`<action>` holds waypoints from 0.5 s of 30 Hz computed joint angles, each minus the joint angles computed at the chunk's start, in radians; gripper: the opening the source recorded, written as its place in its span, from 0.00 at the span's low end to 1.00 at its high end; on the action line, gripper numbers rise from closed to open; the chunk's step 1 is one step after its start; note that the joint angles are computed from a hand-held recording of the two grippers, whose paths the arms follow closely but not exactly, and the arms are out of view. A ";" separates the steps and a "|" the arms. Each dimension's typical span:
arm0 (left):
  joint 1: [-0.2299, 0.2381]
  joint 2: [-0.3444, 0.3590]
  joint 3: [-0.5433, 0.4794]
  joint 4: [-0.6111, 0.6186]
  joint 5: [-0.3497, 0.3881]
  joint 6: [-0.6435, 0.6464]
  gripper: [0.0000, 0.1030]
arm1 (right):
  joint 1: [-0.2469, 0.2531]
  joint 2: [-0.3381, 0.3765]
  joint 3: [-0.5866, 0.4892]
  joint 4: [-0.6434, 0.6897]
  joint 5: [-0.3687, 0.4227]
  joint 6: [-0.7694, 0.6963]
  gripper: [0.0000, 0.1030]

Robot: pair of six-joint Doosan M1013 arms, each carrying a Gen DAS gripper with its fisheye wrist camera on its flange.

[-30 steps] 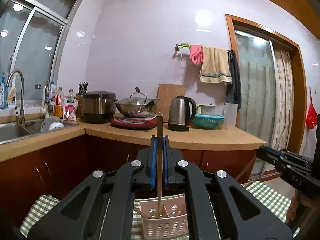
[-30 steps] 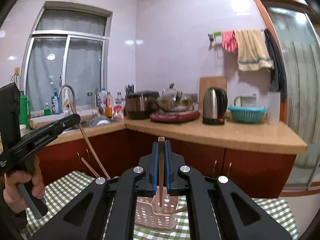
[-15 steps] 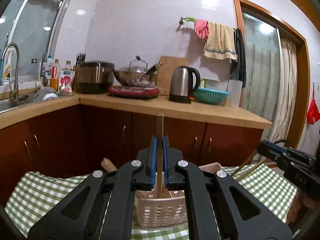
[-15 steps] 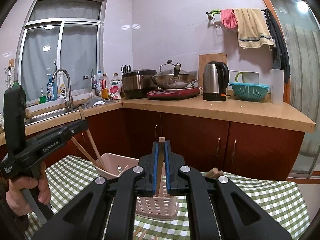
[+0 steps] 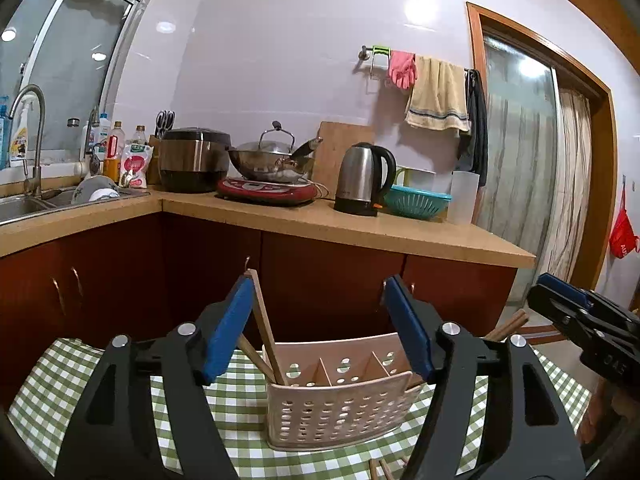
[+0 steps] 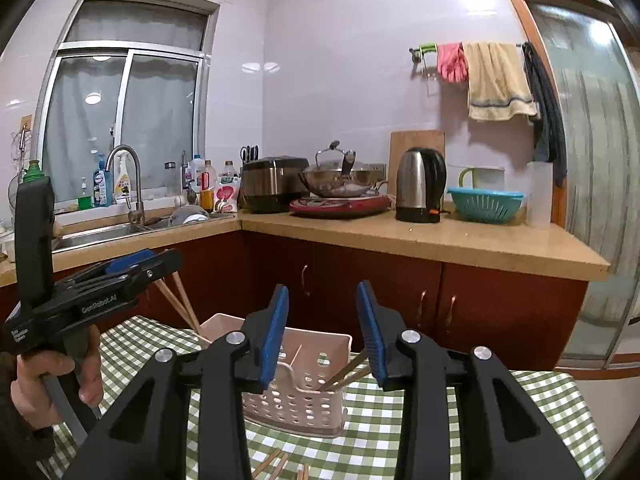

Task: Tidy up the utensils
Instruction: 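Move both open tools back down to the remaining chopsticks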

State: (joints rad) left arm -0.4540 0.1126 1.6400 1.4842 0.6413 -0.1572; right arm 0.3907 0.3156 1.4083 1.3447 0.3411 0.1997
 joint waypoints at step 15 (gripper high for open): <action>-0.152 -0.078 0.120 -0.090 0.158 0.028 0.76 | -0.029 -0.138 0.238 -0.003 -0.009 0.009 0.36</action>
